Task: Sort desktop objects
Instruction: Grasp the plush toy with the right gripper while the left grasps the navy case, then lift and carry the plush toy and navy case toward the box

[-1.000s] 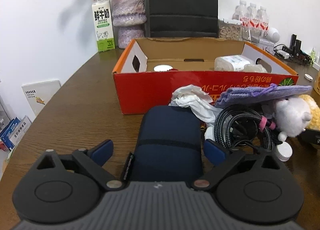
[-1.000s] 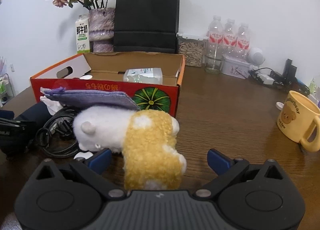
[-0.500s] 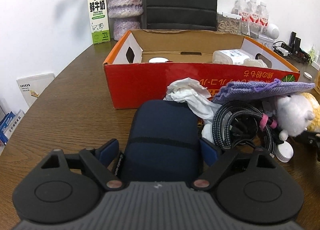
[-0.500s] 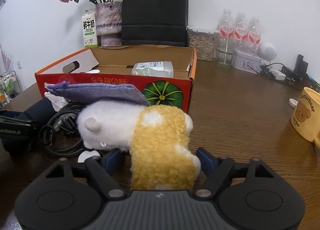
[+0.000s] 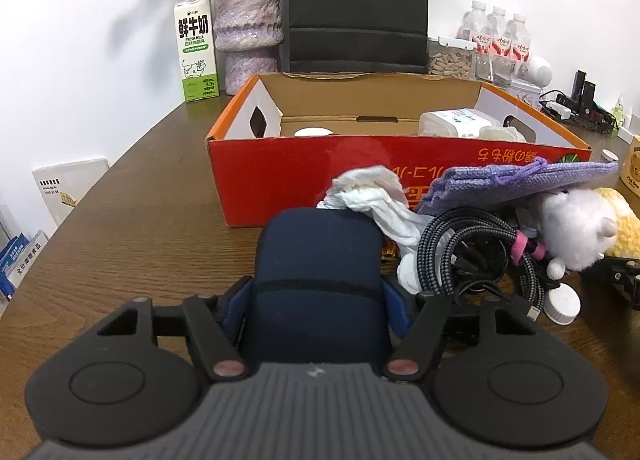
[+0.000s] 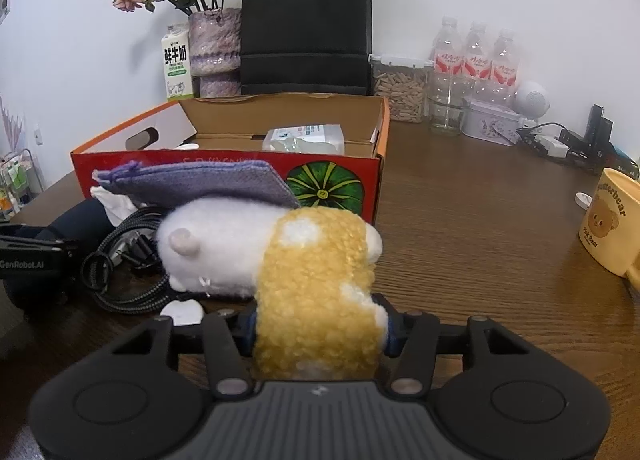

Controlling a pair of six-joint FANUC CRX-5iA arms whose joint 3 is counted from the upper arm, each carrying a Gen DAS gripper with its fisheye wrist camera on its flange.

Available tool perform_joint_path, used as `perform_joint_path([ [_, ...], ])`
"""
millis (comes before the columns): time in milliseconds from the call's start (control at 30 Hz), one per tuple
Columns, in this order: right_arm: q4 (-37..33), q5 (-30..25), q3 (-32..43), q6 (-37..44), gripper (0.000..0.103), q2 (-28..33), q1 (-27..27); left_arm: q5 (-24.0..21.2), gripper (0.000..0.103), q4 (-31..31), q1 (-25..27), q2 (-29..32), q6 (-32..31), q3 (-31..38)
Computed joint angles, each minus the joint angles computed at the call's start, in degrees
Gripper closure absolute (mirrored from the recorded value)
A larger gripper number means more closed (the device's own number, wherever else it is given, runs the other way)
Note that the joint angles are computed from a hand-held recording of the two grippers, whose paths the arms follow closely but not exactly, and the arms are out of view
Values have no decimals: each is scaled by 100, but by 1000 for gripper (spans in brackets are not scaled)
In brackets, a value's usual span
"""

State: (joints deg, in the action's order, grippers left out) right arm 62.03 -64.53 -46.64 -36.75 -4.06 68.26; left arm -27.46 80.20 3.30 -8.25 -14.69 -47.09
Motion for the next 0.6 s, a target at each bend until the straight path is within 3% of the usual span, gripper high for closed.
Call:
perform_joint_path([
  [333, 5, -419, -16, -267, 53, -11, 345, -328, 37, -159, 351, -246, 69, -170],
  [600, -29, -1070, 13, -490, 53, -71, 797, -697, 37, -75, 722, -544, 34, -278],
])
